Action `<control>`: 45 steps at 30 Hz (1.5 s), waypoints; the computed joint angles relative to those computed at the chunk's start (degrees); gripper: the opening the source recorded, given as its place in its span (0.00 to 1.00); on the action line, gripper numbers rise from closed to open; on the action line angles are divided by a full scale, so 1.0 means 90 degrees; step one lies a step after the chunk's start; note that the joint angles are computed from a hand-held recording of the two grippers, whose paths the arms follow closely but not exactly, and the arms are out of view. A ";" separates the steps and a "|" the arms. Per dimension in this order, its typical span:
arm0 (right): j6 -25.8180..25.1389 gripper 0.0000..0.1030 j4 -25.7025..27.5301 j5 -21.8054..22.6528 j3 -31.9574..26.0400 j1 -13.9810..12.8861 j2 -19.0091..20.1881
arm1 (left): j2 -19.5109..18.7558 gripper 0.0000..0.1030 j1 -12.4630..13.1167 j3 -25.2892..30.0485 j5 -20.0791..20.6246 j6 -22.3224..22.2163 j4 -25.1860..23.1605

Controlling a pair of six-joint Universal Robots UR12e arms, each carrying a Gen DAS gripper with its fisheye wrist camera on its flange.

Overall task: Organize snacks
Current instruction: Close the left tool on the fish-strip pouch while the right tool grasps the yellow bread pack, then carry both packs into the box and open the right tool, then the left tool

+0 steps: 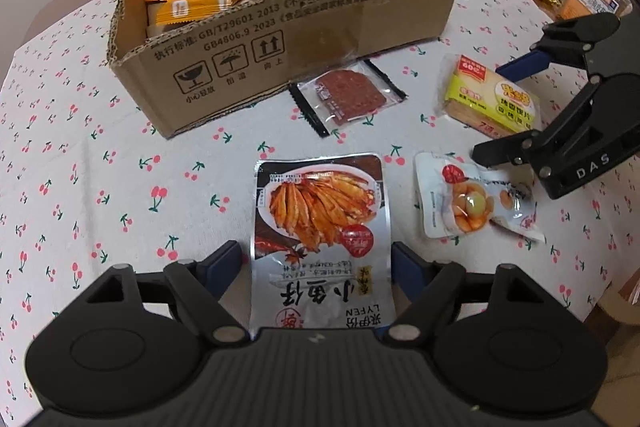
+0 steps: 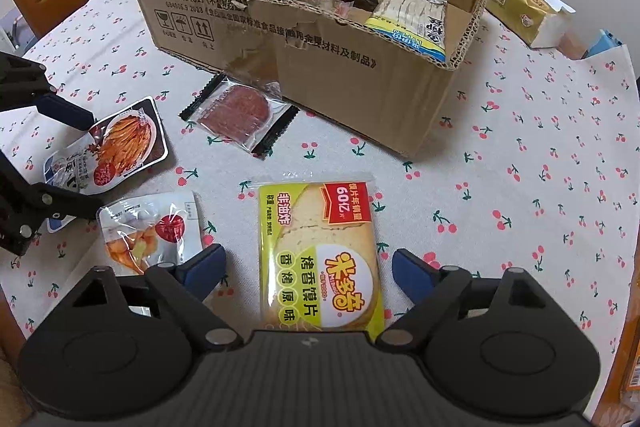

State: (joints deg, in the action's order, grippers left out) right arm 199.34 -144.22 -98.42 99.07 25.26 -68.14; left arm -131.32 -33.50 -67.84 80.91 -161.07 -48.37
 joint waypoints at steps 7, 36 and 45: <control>-0.0049 0.83 0.0029 -0.0003 -0.0030 0.0010 -0.0004 | 0.0015 0.71 0.0001 -0.0019 0.0000 0.0111 0.0018; 0.0304 0.58 0.0332 -0.0173 -0.0152 0.0049 -0.0152 | 0.0179 0.65 0.0011 0.0014 0.0016 0.0140 -0.0141; 0.0352 0.58 0.0394 -0.0150 -0.0240 0.0025 -0.0336 | 0.0307 0.64 0.0044 0.0078 -0.0137 0.0026 -0.0219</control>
